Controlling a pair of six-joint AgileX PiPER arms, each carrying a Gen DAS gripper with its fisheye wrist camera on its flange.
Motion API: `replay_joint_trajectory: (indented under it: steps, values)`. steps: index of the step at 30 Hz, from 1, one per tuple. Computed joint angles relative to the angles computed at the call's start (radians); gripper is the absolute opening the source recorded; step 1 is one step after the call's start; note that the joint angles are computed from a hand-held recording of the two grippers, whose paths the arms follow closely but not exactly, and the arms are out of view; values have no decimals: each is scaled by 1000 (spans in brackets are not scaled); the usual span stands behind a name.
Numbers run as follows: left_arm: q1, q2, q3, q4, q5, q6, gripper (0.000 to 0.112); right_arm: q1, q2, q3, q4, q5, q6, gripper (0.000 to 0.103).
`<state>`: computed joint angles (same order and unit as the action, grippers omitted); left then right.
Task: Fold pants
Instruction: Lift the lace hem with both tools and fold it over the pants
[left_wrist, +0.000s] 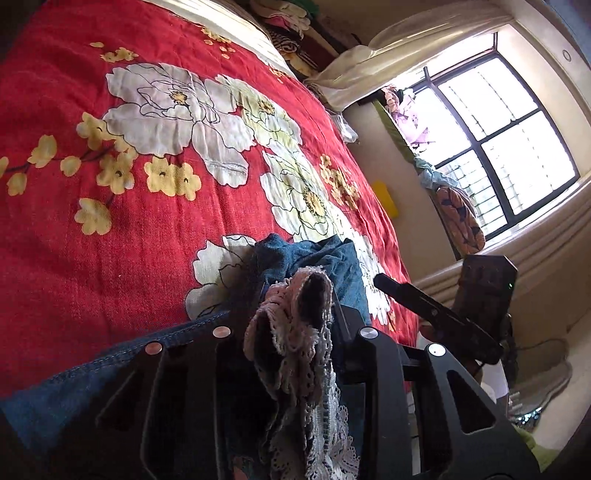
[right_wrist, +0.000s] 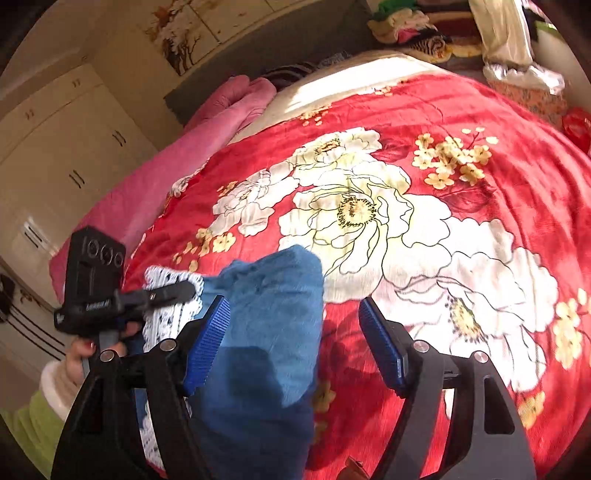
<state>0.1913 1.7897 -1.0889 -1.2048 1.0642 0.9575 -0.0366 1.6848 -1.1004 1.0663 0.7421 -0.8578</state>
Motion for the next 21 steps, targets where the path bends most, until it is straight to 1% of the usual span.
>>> replay_joint_trajectory:
  steps: [1, 2, 3, 4, 5, 7, 10, 11, 14, 15, 16, 17, 18, 19, 20, 21]
  values:
    - [3, 0, 2, -4, 4, 4, 21, -5, 57, -50, 0, 44, 23, 69]
    - [3, 0, 3, -7, 5, 7, 20, -12, 112, -101, 9, 109, 33, 66]
    - [3, 1, 2, -12, 6, 9, 19, -13, 166, -149, 6, 159, 55, 45]
    - [1, 1, 1, -18, 4, 11, 18, -15, 197, -171, 8, 200, 67, 19]
    - [-1, 0, 0, -27, 4, 15, 16, -19, 223, -187, 20, 240, 63, 11]
    - [-8, -3, -8, -47, -1, 26, 15, -31, 214, -174, 51, 248, 19, 8]
    - [-10, 19, -33, -87, 20, 53, 14, -64, 192, -175, 84, 239, -17, 7]
    - [-24, 21, -43, -81, -8, 41, 14, -57, 188, -188, 56, 219, -7, 7]
    - [-99, 33, -74, 14, -168, -41, 14, 25, 193, -232, -135, 109, 81, 8]
    - [-117, 45, -85, 54, -203, -82, 14, 47, 199, -238, -187, 80, 114, 14]
    - [-124, 50, -86, 69, -220, -100, 16, 55, 207, -239, -208, 71, 127, 15]
    - [-116, 49, -77, 64, -225, -91, 21, 48, 203, -228, -194, 71, 113, 17]
    - [-105, 35, -61, 59, -229, -82, 25, 36, 184, -208, -168, 72, 93, 25]
    - [-94, 17, -48, 54, -229, -75, 38, 23, 168, -185, -137, 67, 64, 41]
    - [-77, -5, -33, 46, -221, -64, 51, 9, 140, -159, -113, 64, 42, 51]
    - [-58, -30, -19, 39, -206, -57, 54, -9, 103, -120, -79, 63, 6, 59]
